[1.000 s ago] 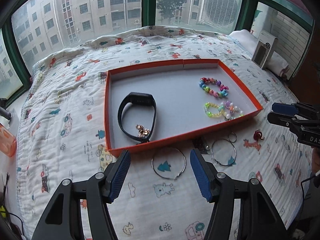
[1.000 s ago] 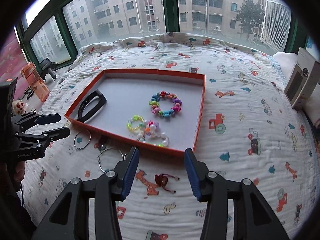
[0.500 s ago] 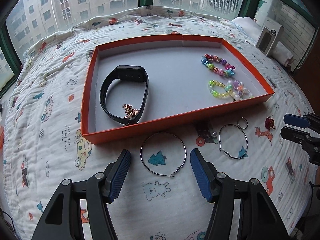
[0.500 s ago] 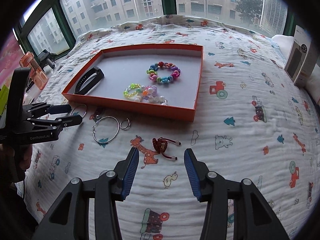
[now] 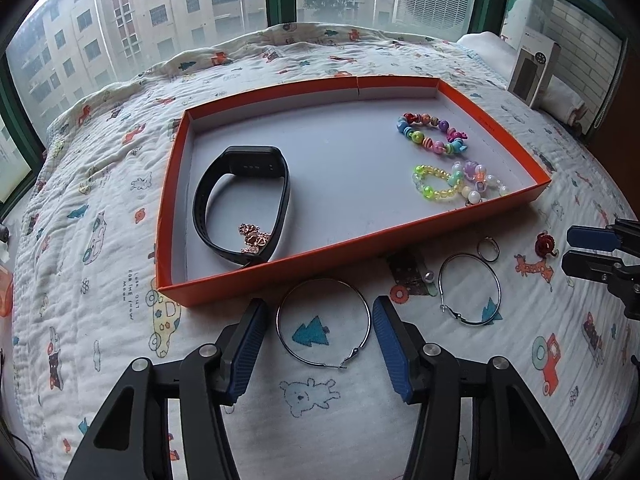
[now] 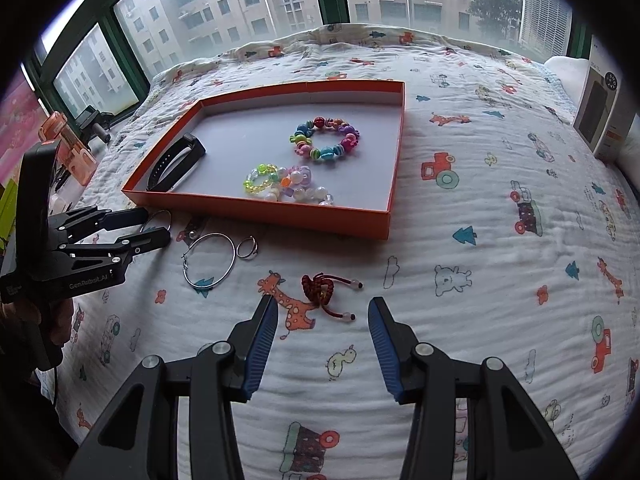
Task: Organize jewelry
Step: 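Grasp the red hair tie with right tool while left tool approaches a silver hoop bangle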
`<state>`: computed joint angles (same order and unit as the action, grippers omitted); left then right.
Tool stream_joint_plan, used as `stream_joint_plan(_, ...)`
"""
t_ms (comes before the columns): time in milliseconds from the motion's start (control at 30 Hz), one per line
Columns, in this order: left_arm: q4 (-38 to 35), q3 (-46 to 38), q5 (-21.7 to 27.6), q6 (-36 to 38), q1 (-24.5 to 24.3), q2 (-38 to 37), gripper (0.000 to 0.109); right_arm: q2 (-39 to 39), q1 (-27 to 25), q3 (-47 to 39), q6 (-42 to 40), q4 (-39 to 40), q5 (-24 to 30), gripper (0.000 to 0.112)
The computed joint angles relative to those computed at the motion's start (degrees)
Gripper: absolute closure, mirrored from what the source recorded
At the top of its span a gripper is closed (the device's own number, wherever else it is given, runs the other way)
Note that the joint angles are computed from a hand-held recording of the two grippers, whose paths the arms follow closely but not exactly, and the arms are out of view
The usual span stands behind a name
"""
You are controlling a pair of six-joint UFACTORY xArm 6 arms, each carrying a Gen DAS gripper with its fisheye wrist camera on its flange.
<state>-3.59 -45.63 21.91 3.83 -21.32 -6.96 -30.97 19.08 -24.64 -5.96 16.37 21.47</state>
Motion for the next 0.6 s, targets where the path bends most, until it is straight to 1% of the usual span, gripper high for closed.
stream_joint_plan(167, 4.1, 0.9, -1.2, -2.5, -0.4, -0.6, 0.056, 0.2, -0.1, -0.1, 0.2, 0.0, -0.1, 0.061)
stream_joint_plan(267, 3.4, 1.4, -0.9, -2.3, -0.3, -1.2, 0.056, 0.6, -0.1, -0.3, -0.6, 0.5, 0.0, 0.061)
stream_joint_plan(400, 2.8, 2.4, -0.5, -1.9, 0.0, -2.3, 0.056, 2.6, 0.4, -1.3, 0.4, -0.8, -0.6, 0.062)
stream_joint_plan(533, 2.1, 3.0, -0.1, -1.4, 0.3, -3.1, 0.056, 5.1, 1.1, -2.5, 0.4, -0.3, -1.2, 0.074)
stream_joint_plan(600, 1.4, 3.3, 0.0, -1.0, 0.5, -3.4, 0.056, 5.5, 1.5, -2.4, 2.4, -2.8, -2.2, 0.076)
